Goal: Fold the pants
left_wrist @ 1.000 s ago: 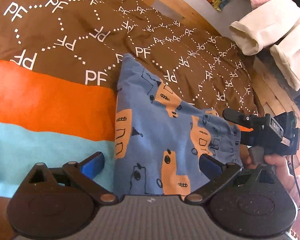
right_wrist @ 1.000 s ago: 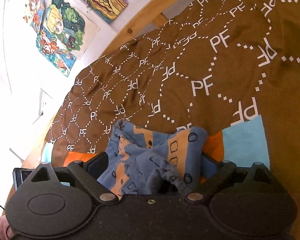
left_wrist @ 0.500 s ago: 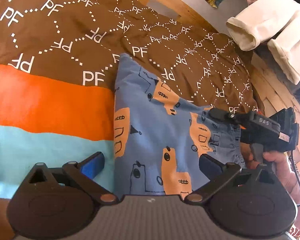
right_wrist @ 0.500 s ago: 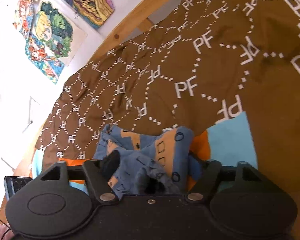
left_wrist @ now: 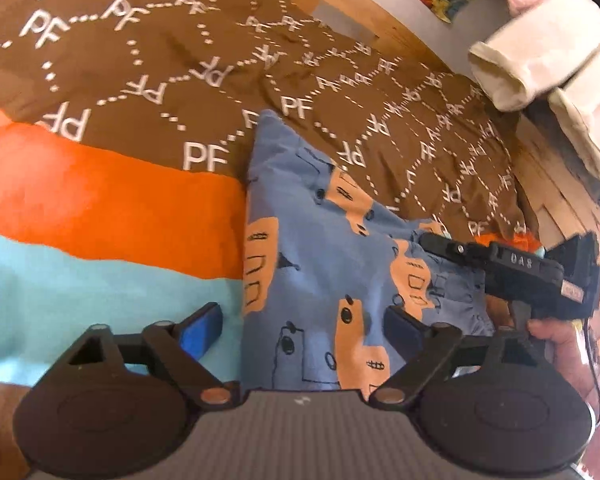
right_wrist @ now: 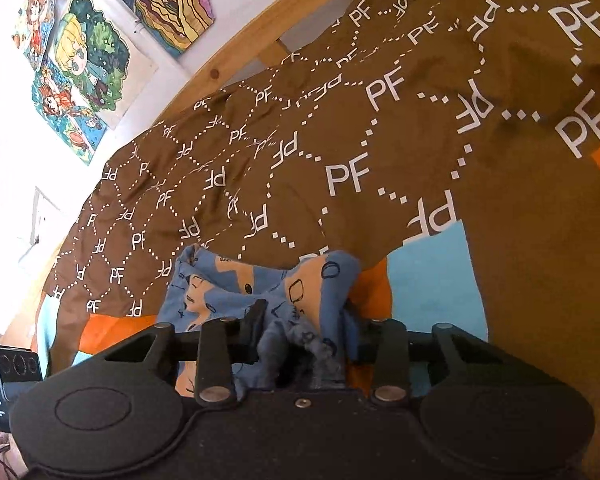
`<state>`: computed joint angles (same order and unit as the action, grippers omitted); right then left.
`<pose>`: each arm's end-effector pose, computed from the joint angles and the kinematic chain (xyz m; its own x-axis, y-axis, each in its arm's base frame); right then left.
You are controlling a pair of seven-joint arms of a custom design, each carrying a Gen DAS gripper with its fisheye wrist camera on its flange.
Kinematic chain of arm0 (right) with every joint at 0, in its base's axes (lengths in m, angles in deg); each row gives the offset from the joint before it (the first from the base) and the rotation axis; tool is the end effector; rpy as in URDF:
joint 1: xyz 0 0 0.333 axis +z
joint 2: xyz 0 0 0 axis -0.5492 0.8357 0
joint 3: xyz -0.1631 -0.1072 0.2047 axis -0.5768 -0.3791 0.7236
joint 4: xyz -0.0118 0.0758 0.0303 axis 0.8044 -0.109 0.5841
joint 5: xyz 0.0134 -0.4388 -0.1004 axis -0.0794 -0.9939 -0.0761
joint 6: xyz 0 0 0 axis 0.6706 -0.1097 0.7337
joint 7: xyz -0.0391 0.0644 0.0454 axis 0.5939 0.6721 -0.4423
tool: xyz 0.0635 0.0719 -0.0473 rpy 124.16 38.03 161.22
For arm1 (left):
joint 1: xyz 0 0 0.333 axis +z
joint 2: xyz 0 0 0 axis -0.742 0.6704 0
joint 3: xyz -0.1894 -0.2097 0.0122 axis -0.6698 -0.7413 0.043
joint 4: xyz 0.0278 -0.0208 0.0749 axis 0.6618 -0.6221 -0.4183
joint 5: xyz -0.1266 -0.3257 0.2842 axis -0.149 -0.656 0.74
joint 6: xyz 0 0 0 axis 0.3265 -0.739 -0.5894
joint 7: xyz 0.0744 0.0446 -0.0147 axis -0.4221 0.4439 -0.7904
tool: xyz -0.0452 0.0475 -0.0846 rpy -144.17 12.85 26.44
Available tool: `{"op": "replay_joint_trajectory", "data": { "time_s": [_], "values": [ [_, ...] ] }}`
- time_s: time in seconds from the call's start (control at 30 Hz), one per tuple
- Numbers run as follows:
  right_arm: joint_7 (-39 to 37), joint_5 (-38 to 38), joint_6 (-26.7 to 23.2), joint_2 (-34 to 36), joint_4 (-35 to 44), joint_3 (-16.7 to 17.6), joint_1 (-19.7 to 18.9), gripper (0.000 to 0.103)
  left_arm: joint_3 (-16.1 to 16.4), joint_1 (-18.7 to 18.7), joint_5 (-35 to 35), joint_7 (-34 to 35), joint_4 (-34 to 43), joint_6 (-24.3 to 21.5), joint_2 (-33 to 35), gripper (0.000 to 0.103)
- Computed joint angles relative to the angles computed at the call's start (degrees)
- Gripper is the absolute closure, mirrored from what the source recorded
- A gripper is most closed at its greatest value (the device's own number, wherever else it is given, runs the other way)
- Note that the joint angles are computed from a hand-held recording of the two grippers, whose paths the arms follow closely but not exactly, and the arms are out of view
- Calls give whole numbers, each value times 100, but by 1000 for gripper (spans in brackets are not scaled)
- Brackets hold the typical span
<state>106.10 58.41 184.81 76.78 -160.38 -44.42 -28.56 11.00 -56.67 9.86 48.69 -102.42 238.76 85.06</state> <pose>0.7131 0.2202 0.2671 0.5531 -0.5743 -0.6035 -0.7887 -0.1276 -0.6014 0.4617 -0.1609 0.2681 0.2155 -0.8209 0.5289 -0.6265 -0.5317 -0.5700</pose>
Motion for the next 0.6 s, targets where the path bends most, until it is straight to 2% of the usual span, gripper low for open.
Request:
{"op": "replay_joint_trajectory", "data": {
  "time_s": [0.13,0.23,0.3,0.4,0.5,0.6],
  "values": [
    [-80,17,148,-60,-81,8,36,66,34,18,21,-303,-57,12,-41,26],
    [-212,40,348,-163,-209,17,91,68,-111,38,-461,101,-25,-101,-62,37],
    [-389,105,508,-254,-333,37,122,68,-166,51,-620,324,13,-226,-81,50],
    [-660,331,684,-367,-493,79,128,71,26,37,142,-409,-25,-185,-75,61],
    [-1240,712,1038,-567,-750,146,169,75,-166,89,-376,-93,-4,-274,-112,68],
    [-2011,1150,1426,-807,-1011,188,268,77,-520,213,-1259,609,53,-416,-195,75]
  ]
}}
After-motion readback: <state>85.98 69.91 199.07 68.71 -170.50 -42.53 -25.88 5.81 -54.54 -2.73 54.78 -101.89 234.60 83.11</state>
